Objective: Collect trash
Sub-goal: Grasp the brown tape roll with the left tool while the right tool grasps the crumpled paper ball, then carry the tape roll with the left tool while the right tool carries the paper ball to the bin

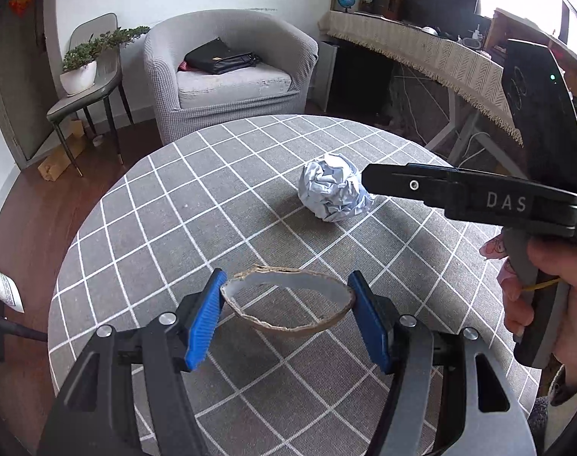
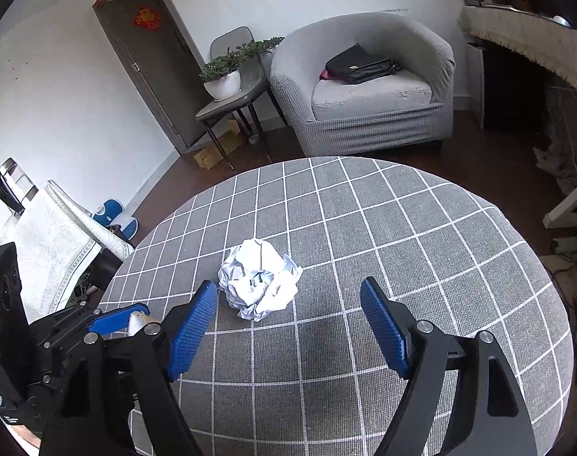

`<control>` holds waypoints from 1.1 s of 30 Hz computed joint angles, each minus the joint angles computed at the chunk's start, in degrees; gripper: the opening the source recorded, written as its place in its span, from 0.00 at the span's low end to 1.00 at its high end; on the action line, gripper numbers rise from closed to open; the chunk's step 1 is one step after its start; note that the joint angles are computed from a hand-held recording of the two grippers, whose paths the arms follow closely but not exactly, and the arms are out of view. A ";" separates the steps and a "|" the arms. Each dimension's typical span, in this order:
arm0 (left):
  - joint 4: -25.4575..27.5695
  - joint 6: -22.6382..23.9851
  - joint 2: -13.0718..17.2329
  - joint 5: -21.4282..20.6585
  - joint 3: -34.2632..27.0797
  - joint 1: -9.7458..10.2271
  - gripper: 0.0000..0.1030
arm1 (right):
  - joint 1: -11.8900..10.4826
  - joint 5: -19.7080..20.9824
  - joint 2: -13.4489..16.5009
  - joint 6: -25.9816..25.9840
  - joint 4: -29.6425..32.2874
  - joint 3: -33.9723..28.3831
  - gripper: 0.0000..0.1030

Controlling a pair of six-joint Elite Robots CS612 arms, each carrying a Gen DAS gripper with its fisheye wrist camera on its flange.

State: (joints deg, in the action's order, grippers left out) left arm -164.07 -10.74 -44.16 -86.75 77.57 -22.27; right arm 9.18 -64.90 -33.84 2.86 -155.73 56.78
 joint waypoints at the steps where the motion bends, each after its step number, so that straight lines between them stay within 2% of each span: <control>1: -0.50 -0.49 -0.30 0.02 0.61 0.06 0.66 | 0.17 -0.29 0.04 -0.45 0.20 -0.11 0.76; 4: -2.08 -2.34 -1.14 -0.23 2.25 0.29 0.66 | 0.74 -1.54 0.09 -2.31 0.66 -0.44 0.76; 9: -4.89 -4.76 -2.00 -0.84 4.25 0.71 0.66 | 1.97 -6.50 0.14 -6.09 0.64 -0.77 0.76; 18: -7.76 -6.37 -2.89 -1.31 6.85 1.94 0.66 | 3.71 -11.84 1.49 -12.01 3.58 -3.40 0.75; 20: -8.03 -6.71 -3.09 -1.49 7.37 2.25 0.66 | 4.11 -13.36 1.88 -13.08 4.14 -4.16 0.72; 25: -9.06 -8.25 -3.84 -1.23 8.70 2.99 0.66 | 4.63 -13.97 2.33 -13.17 4.66 -5.11 0.50; 28: -9.72 -8.96 -4.58 -1.26 9.82 3.32 0.66 | 5.20 -15.64 2.20 -14.08 4.05 -4.96 0.48; 33: -10.76 -9.35 -6.25 -0.14 12.26 3.48 0.66 | 5.97 -15.26 1.46 -14.15 3.07 -3.77 0.48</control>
State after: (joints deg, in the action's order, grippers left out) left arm -174.82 -20.09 -50.41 -86.89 89.83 -18.79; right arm 15.15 -80.16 -32.38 -11.29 -152.66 53.01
